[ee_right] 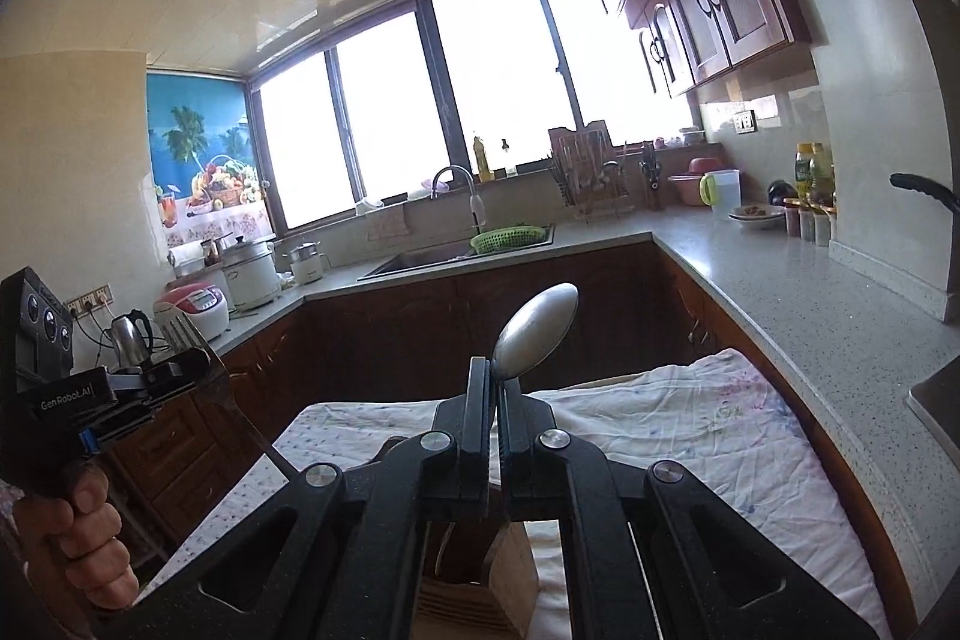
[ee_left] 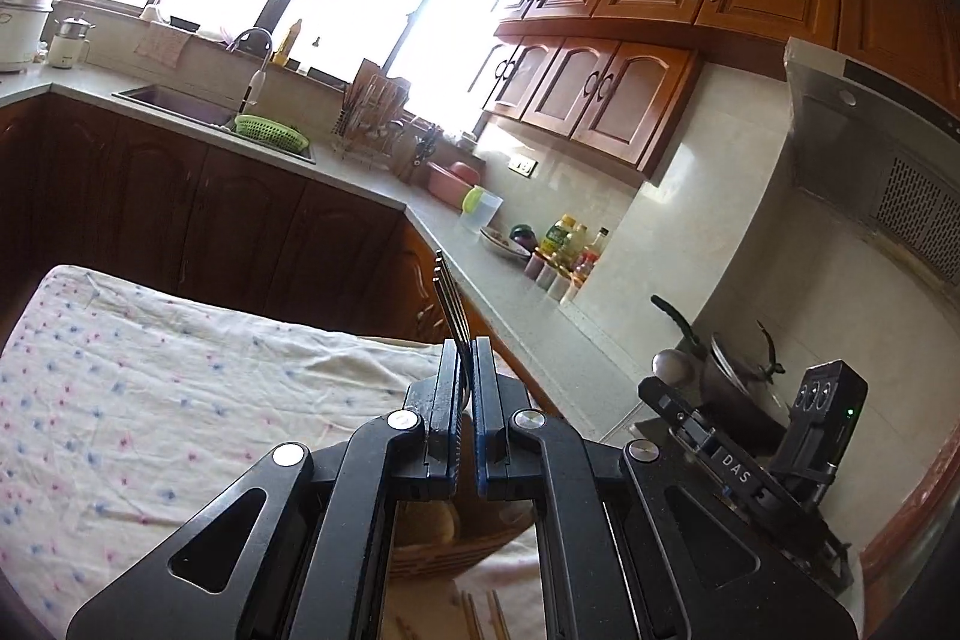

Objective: Organize utensils
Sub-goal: 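Lift the fork and spoon and carry both over the wooden holder, then open both tools to drop the fork and spoon into the holder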

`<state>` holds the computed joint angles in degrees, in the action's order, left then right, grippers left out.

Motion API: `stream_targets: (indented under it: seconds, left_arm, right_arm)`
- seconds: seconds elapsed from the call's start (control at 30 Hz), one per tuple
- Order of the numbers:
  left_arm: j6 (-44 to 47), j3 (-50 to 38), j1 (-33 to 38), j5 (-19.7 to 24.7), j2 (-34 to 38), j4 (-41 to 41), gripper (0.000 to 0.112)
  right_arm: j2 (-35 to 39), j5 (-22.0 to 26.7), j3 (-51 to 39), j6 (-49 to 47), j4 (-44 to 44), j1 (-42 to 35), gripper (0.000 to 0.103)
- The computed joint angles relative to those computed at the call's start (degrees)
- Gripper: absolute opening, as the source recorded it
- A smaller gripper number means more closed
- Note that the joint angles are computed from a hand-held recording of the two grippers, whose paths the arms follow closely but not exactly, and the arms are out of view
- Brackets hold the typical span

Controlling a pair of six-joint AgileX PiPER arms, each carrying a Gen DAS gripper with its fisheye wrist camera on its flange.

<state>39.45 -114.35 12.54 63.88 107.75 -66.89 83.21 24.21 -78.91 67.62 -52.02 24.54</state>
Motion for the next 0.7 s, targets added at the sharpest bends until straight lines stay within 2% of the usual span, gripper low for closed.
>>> stream_targets:
  seconds: [0.13, 0.3, 0.57, 0.6, 0.7]
  left_arm:
    - [2.2, 3.4, -1.4, -2.9, 2.0, 1.0, 0.002]
    - [3.8, 7.2, -1.9, -4.5, 3.6, 1.1, 0.002]
    - [6.4, 12.1, -3.2, -6.7, 3.6, 0.9, 0.003]
    - [5.9, 11.7, -3.3, -6.6, 3.8, 1.2, 0.003]
    - [4.2, 10.2, -3.5, -6.5, 4.3, 2.5, 0.003]
  right_arm:
    - [3.9, -2.2, 0.7, 0.3, -1.1, -0.6, 0.002]
    - [7.0, -5.1, 2.7, -0.8, -1.7, -0.7, 0.002]
    - [9.8, -6.4, 2.3, -14.4, 11.5, -2.4, 0.002]
    - [9.6, -6.4, 2.6, -13.9, 11.1, -2.5, 0.002]
    - [9.2, -7.1, 2.3, -20.4, 19.0, -3.8, 0.002]
